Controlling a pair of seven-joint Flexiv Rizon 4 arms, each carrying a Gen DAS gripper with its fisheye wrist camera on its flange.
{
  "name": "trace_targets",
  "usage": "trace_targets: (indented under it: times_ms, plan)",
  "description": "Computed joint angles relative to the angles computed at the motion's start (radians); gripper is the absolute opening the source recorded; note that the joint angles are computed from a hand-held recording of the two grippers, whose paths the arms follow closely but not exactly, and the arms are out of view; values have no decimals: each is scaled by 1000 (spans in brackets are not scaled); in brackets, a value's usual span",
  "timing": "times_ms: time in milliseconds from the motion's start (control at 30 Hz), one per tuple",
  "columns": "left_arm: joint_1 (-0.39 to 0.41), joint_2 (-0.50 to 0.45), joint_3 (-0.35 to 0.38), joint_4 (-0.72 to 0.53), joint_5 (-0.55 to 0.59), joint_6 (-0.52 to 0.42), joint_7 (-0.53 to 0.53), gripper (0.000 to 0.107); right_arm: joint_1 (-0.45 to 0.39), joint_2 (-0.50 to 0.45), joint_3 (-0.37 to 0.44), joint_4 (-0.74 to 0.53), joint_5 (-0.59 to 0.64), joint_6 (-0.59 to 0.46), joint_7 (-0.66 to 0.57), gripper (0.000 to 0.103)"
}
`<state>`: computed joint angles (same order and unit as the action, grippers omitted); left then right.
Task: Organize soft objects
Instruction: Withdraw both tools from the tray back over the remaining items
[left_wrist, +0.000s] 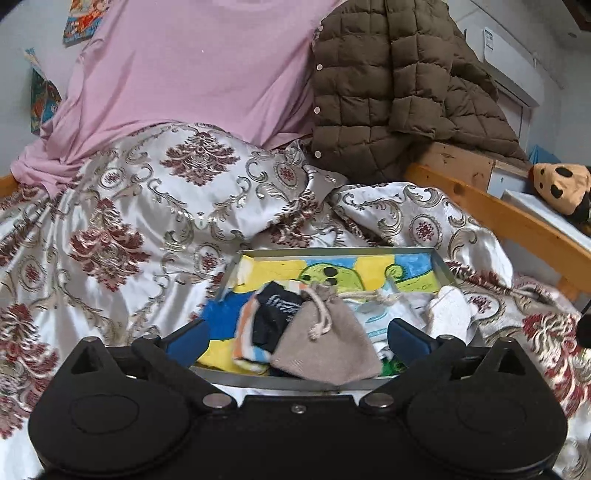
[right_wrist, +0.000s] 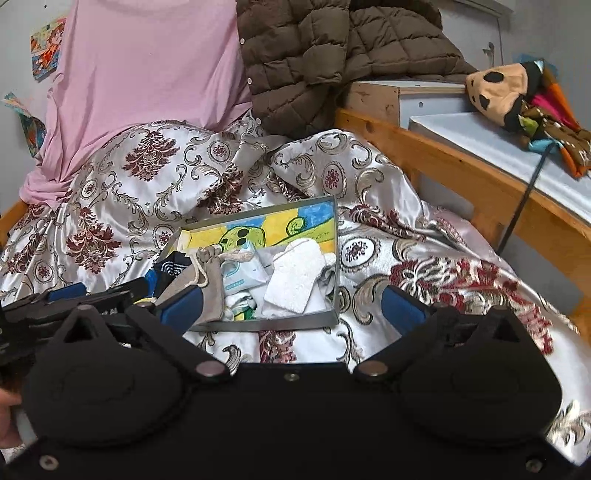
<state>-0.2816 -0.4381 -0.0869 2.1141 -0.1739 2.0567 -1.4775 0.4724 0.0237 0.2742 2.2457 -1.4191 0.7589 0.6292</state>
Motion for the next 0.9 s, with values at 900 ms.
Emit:
trace_targets:
  times_ms: [900]
  plan:
    - [374,199,-142,254,531,71,-320,102,199,-21,104,24,136,-218,118,102]
